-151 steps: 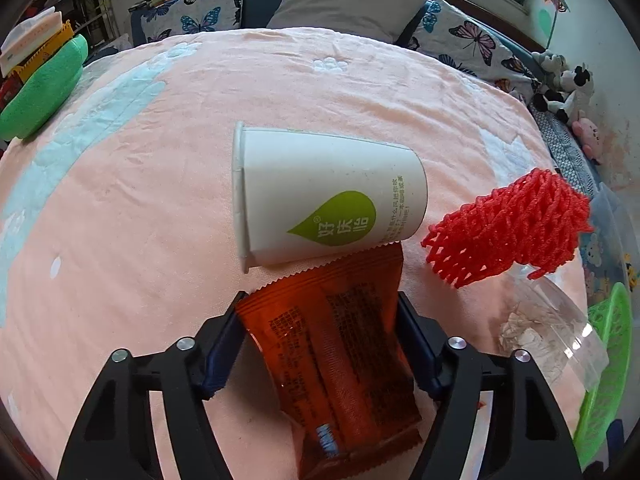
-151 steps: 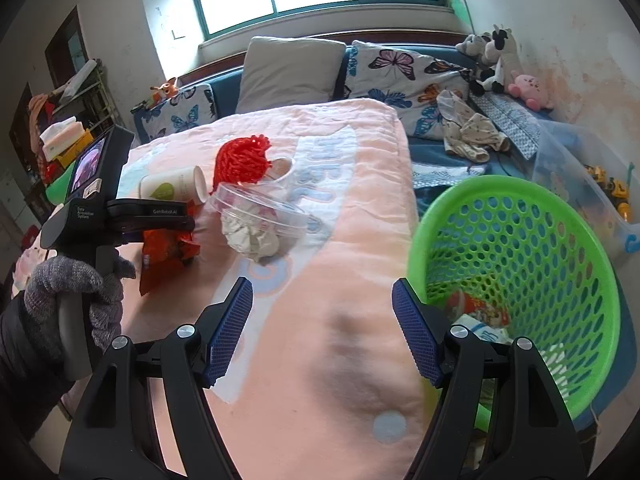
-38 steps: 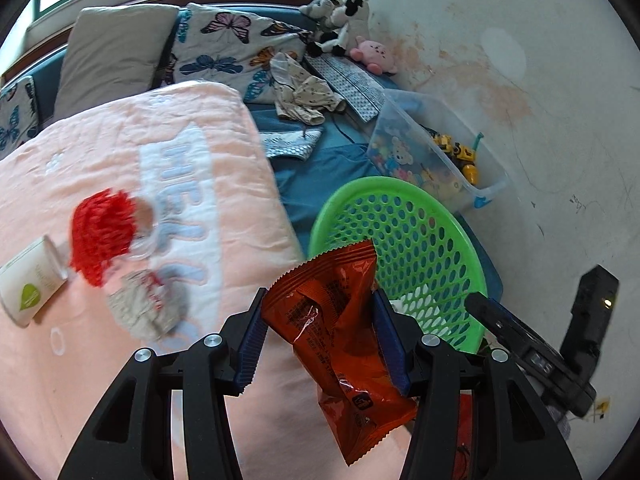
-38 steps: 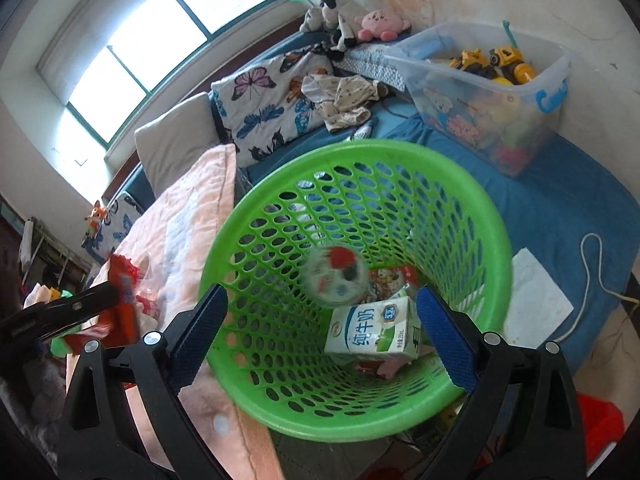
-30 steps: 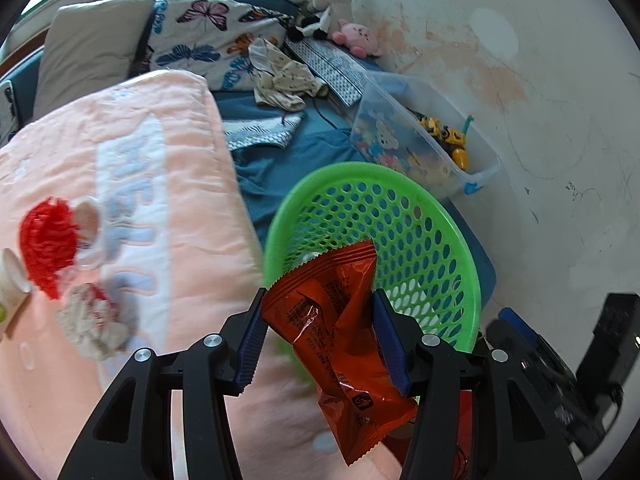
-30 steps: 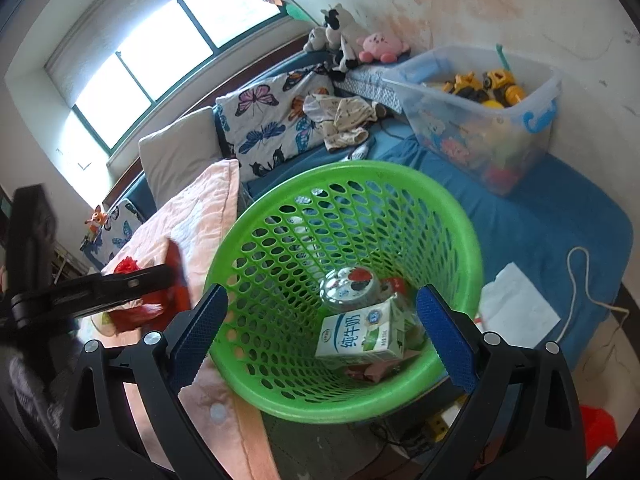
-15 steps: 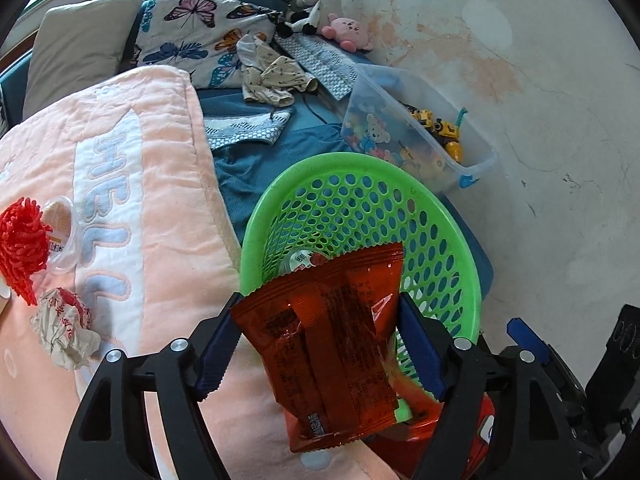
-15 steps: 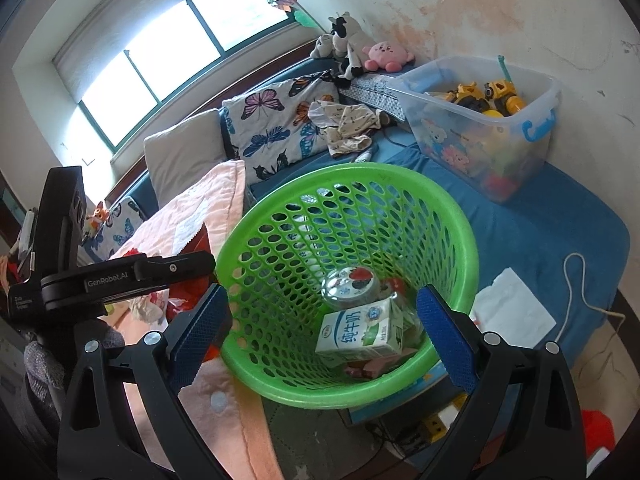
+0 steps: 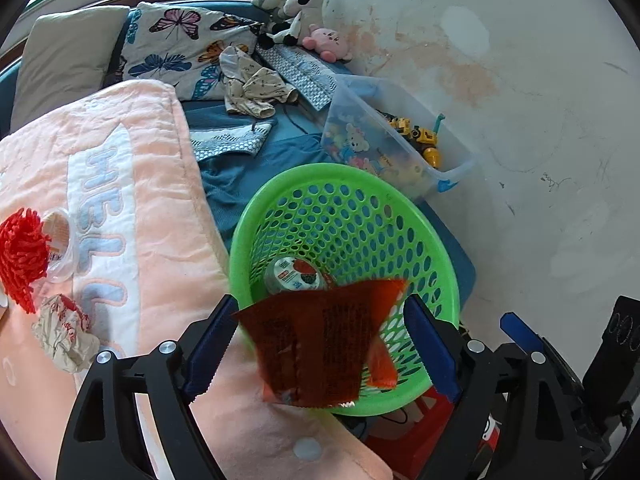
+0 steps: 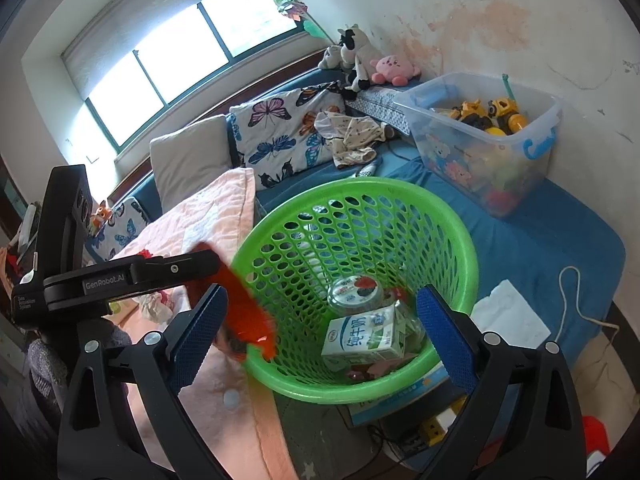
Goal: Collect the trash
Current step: 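Lower the orange snack bag into the basket and open the left tool, then grasp the red mesh net with the left tool while the right moves toward the crumpled paper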
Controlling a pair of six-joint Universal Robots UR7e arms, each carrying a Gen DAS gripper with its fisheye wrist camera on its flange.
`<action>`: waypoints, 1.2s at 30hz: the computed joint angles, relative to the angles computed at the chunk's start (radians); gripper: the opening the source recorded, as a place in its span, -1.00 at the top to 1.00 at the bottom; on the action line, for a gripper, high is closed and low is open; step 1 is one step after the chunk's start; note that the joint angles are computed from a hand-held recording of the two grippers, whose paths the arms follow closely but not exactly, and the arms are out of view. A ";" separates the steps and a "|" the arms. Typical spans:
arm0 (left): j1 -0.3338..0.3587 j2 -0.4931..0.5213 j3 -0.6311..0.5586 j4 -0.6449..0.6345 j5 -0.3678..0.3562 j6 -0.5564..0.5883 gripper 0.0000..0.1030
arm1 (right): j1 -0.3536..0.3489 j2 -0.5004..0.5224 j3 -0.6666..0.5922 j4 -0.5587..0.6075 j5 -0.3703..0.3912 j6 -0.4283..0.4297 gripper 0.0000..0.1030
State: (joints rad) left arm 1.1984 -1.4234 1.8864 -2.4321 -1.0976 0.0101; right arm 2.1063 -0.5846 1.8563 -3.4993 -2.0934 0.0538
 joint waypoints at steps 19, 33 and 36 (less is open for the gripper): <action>0.001 -0.085 0.035 -0.043 0.074 0.056 -0.58 | 0.009 0.016 -0.024 0.031 0.038 -0.003 -0.84; 0.103 -0.107 -0.063 -0.140 0.258 0.139 -0.54 | 0.054 0.095 -0.150 0.139 0.085 -0.013 -0.84; 0.131 -0.085 -0.097 -0.147 0.277 0.175 -0.45 | 0.063 0.112 -0.180 0.164 0.093 -0.017 -0.84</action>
